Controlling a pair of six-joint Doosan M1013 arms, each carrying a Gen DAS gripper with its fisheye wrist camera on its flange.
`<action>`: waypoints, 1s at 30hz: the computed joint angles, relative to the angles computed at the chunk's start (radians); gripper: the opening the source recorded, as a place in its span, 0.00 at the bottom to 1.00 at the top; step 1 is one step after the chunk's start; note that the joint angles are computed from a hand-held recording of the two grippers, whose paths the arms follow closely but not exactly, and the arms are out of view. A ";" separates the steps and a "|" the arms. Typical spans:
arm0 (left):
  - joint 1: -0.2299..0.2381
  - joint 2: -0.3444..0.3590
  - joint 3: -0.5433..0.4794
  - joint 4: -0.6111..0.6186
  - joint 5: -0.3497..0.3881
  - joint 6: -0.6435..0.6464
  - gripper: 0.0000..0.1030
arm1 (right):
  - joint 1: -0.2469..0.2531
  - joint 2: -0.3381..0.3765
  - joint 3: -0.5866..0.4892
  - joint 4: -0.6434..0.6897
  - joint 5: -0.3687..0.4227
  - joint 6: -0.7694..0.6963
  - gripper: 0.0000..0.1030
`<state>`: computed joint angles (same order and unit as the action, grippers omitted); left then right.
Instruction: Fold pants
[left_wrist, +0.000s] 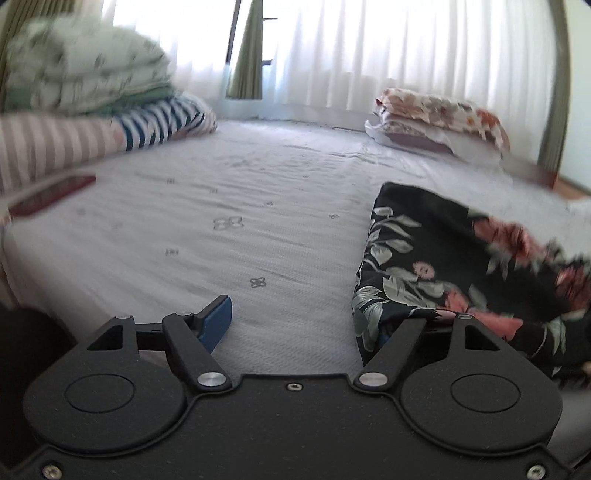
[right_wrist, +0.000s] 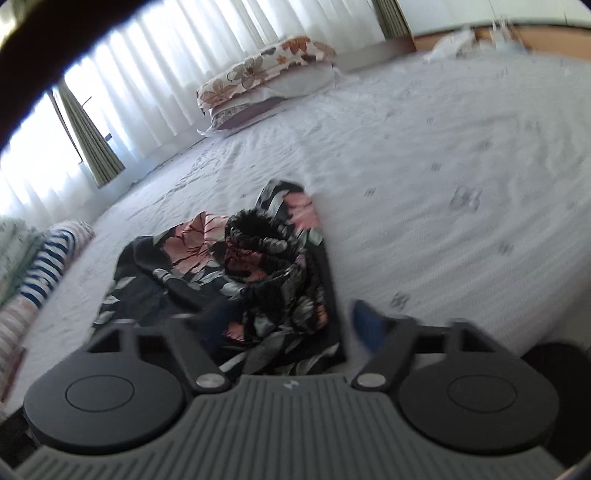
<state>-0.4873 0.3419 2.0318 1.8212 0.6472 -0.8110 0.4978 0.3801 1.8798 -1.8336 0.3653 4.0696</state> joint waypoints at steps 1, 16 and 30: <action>-0.009 0.003 -0.003 -0.009 0.004 0.014 0.71 | 0.006 -0.007 0.005 0.011 0.024 -0.058 0.91; -0.010 -0.091 0.057 0.169 -0.060 -0.057 0.80 | -0.017 0.088 -0.202 0.361 -0.010 -0.836 0.92; -0.022 -0.013 -0.066 0.087 -0.222 0.203 0.31 | -0.067 0.109 -0.240 0.628 -0.053 -0.967 0.28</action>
<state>-0.5092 0.3293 1.9654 1.9085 0.4249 -0.6079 0.4313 0.4892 1.6394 -1.2060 0.3123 3.1023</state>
